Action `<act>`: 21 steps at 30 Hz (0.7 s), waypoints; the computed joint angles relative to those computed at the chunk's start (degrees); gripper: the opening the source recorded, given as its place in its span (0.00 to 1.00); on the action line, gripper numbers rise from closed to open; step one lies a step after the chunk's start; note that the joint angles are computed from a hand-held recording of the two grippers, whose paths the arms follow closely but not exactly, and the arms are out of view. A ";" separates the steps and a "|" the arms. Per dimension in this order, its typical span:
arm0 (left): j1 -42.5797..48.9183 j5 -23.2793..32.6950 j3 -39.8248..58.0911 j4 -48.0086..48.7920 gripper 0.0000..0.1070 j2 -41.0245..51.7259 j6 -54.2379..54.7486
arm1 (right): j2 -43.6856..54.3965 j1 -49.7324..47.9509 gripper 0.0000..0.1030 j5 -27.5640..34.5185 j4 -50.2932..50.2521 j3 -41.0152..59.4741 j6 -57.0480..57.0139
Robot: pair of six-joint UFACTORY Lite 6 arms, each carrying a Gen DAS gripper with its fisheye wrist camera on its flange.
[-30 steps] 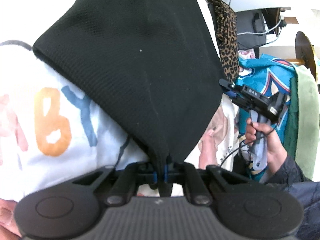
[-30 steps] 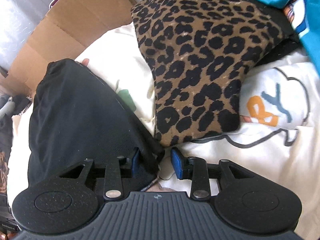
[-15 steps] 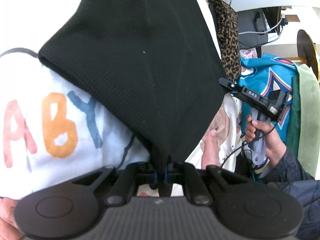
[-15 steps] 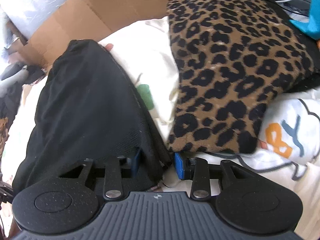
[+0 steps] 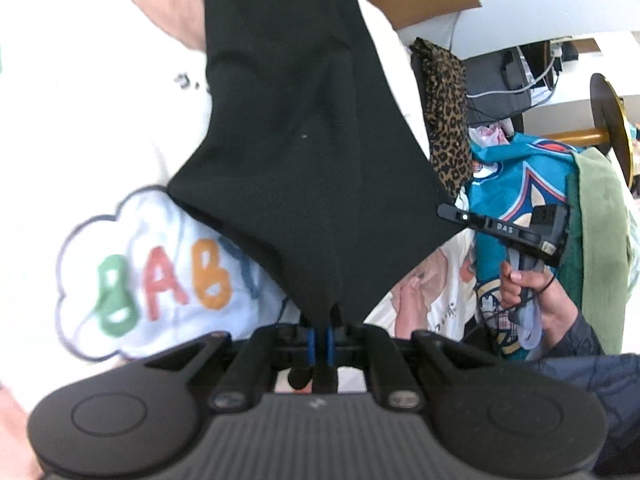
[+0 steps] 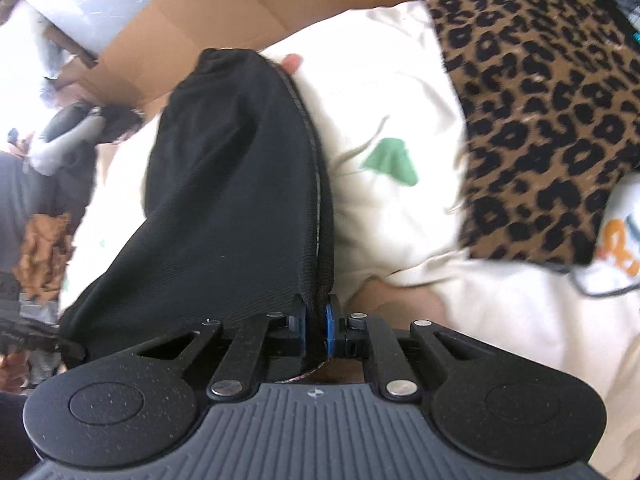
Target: Fold clothes
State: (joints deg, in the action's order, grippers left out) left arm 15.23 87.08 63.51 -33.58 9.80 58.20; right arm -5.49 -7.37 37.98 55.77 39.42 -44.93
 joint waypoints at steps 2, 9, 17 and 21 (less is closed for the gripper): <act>1.75 2.85 3.04 1.45 0.05 -0.16 0.21 | -1.01 1.41 0.07 1.84 -0.64 0.01 1.53; 7.07 10.12 11.48 5.76 0.05 -1.01 0.30 | -4.52 8.01 0.07 6.76 -2.05 -0.39 6.70; 12.68 12.62 14.62 9.92 0.05 -1.26 1.35 | -5.79 14.38 0.07 9.94 -1.39 -0.28 9.89; 15.12 10.39 12.38 12.07 0.05 -0.65 3.10 | -5.08 19.24 0.07 9.46 -3.12 -0.10 12.27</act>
State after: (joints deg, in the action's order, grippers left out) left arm 30.34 97.47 75.89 -21.51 9.16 61.30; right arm -10.57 11.87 47.44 52.65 39.32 -32.66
